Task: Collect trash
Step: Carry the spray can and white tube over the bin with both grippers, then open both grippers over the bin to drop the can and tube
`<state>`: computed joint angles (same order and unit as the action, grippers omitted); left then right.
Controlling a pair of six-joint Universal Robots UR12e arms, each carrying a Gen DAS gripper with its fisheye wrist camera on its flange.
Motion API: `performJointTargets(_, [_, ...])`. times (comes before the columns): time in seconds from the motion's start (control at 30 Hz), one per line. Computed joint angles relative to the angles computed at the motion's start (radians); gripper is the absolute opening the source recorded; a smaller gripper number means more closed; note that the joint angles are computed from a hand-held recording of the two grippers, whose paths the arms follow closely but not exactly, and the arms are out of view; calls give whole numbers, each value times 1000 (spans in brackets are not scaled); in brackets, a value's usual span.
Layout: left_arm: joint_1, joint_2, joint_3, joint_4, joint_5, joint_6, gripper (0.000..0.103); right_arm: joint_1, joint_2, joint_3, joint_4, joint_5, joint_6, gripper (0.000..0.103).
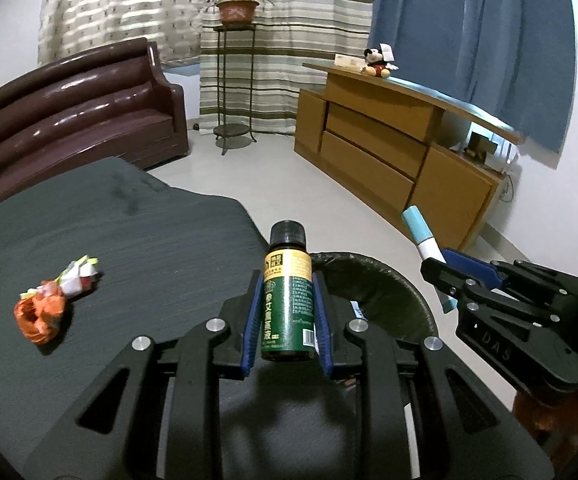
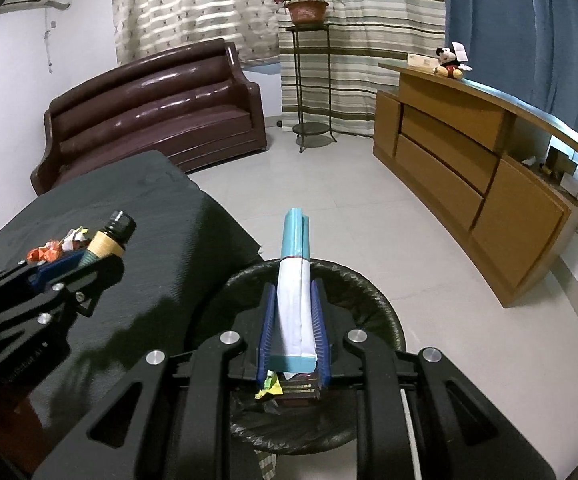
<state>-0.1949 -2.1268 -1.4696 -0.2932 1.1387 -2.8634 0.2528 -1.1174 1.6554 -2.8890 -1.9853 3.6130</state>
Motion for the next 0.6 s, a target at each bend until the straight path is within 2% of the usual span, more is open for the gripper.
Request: performJointTargets(0.6, [-38, -38, 48, -9, 40, 20, 23, -18, -2, 21, -19, 16, 33, 19])
